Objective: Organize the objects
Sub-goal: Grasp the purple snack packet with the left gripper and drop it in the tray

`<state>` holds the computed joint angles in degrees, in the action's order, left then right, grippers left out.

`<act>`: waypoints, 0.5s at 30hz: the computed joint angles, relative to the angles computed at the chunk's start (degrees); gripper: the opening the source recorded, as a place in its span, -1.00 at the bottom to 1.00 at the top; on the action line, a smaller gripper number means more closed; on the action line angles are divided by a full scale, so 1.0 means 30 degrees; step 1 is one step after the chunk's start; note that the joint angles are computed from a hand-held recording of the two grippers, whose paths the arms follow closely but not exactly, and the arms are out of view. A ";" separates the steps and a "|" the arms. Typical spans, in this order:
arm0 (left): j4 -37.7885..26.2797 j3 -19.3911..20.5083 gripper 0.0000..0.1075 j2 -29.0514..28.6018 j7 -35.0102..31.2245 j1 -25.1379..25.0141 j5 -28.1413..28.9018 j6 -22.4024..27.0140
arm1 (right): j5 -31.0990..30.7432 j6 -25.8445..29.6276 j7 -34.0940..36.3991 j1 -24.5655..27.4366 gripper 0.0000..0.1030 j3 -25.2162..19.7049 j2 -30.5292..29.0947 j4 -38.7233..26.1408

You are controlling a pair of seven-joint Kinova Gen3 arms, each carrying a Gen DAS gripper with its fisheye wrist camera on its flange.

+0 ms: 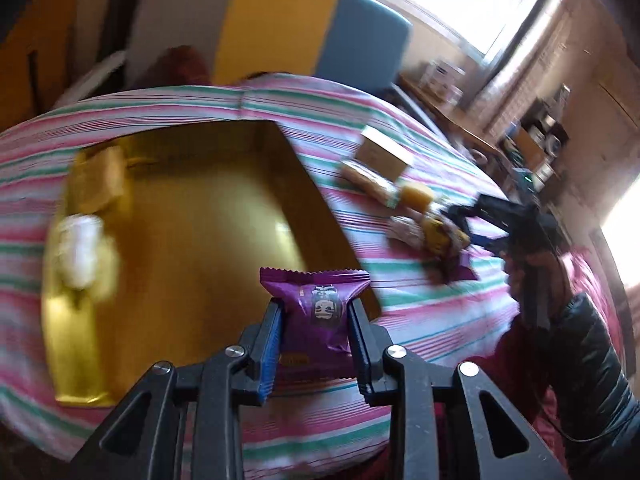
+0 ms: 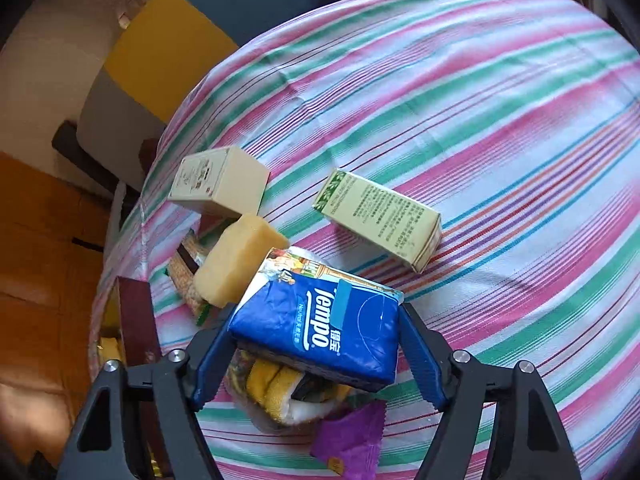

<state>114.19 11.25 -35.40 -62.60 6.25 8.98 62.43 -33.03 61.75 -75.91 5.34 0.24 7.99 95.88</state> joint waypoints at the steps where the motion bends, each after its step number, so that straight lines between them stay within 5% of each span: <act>1: 0.0084 -0.0291 -0.42 -0.0563 0.0120 -0.0210 -0.0347 0.0521 | 0.0399 -0.0336 -0.0112 -0.0214 0.49 -0.0072 -0.0227 0.0105; 7: 0.0741 -0.1668 -0.42 -0.3253 0.0248 -0.2289 -0.2812 0.3658 | 0.3330 -0.3315 -0.1236 -0.1663 0.50 -0.0286 -0.2161 0.1227; 15: 0.1895 -0.2081 -0.42 -0.2974 -0.0546 -0.3066 -0.2636 0.3101 | 0.3830 -0.4664 -0.0508 -0.2556 0.50 -0.0117 -0.3232 0.1908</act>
